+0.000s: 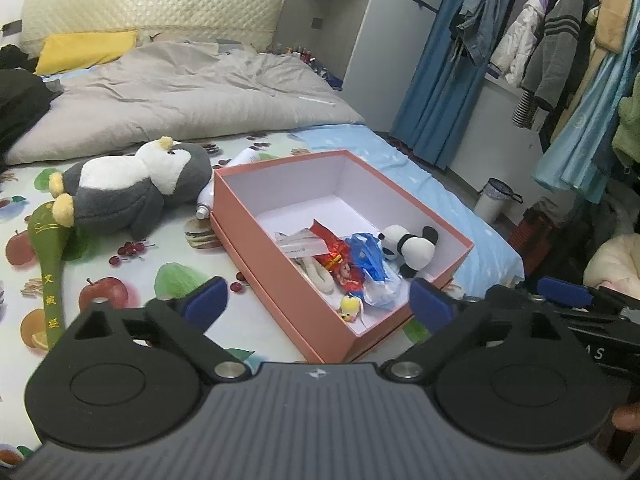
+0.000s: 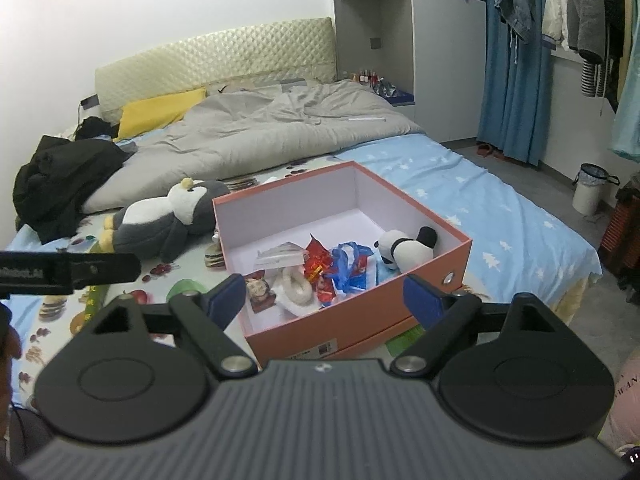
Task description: Organize soft objects
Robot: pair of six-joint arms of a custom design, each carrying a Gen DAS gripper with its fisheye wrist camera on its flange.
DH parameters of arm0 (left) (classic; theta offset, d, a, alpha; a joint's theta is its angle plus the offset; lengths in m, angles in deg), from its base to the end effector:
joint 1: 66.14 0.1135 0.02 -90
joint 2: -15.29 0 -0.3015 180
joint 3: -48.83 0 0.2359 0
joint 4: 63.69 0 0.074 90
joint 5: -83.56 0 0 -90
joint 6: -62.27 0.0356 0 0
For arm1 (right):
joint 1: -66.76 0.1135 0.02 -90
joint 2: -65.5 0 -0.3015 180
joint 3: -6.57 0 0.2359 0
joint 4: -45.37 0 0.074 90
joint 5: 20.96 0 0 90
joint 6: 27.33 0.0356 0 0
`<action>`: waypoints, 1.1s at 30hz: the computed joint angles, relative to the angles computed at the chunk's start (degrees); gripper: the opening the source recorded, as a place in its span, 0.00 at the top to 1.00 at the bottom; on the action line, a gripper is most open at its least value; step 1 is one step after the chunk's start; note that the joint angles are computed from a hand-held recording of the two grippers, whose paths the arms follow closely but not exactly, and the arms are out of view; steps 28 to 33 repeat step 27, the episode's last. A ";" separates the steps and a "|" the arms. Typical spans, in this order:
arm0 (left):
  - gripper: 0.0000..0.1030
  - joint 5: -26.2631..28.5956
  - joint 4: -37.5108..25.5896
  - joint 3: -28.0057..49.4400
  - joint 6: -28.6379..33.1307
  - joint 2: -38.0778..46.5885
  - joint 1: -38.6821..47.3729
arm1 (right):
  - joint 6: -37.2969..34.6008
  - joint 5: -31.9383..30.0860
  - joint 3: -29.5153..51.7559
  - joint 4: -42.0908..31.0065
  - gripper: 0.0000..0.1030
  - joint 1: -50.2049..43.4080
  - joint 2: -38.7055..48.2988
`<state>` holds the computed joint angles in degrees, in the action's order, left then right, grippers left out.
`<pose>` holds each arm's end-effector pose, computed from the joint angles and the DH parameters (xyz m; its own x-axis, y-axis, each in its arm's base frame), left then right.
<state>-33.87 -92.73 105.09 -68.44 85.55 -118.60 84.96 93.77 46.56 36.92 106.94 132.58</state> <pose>0.1496 -0.1678 0.2681 -0.6405 -0.1166 -0.7591 0.1067 0.9653 -0.2384 0.1617 0.1171 0.2220 -0.5345 -0.0005 -0.8451 -0.1331 0.9876 0.0836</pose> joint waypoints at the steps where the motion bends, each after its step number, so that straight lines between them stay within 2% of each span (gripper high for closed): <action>1: 0.01 -0.06 -0.04 0.06 0.24 0.01 0.03 | 0.01 0.12 0.05 -0.08 0.15 0.09 0.03; 10: 0.00 -1.77 -1.97 1.38 -0.28 1.16 -0.66 | 0.07 -1.68 0.21 -0.35 0.15 -1.30 0.25; 33: 0.00 -3.38 -3.40 2.34 -0.38 1.53 -2.05 | 0.43 -0.32 -0.11 0.48 0.15 -0.20 0.82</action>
